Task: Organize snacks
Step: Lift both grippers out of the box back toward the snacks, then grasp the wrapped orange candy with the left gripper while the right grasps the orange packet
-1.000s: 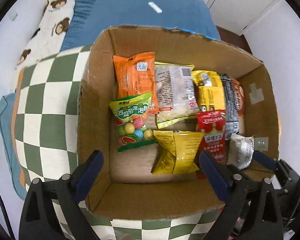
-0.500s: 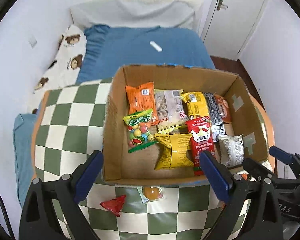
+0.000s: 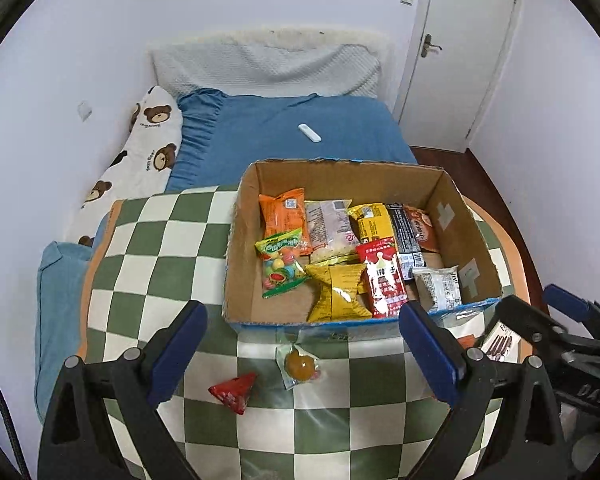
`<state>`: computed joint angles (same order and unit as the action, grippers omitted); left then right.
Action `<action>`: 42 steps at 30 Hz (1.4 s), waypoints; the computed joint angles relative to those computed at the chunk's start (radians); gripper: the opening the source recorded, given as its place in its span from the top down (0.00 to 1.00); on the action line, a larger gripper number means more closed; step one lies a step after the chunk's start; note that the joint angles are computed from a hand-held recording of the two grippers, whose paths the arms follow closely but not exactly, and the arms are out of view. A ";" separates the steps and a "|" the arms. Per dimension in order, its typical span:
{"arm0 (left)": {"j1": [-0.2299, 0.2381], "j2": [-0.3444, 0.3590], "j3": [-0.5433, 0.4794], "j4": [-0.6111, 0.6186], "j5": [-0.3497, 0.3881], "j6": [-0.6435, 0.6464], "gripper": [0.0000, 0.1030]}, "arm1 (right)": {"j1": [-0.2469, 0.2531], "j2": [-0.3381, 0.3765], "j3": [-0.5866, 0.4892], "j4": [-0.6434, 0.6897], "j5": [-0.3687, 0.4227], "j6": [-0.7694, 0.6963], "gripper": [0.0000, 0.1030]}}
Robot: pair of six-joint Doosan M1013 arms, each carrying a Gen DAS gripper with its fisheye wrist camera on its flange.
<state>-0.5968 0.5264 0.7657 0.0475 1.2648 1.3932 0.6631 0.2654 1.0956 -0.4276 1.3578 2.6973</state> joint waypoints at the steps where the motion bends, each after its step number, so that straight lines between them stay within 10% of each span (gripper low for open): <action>1: 0.001 -0.004 0.012 0.000 0.001 -0.009 0.05 | -0.001 -0.011 0.018 0.007 -0.010 0.021 0.06; 12: 0.003 0.015 0.130 -0.023 0.112 -0.062 0.05 | -0.055 -0.064 0.275 0.195 -0.060 0.157 0.12; 18: 0.004 0.066 0.117 -0.053 0.149 -0.033 0.06 | -0.059 -0.022 0.287 0.220 -0.050 0.101 0.40; 27: 0.001 0.177 0.041 -0.087 0.269 -0.036 0.47 | -0.053 -0.007 0.291 0.258 -0.043 0.080 0.50; 42: 0.015 -0.002 0.346 -0.214 0.209 0.014 0.56 | 0.009 -0.019 0.332 0.417 -0.085 -0.029 0.54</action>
<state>-0.5823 0.5246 1.1112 -0.1662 1.4735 1.4077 0.6718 0.2461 1.4275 -0.0105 1.2728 2.6679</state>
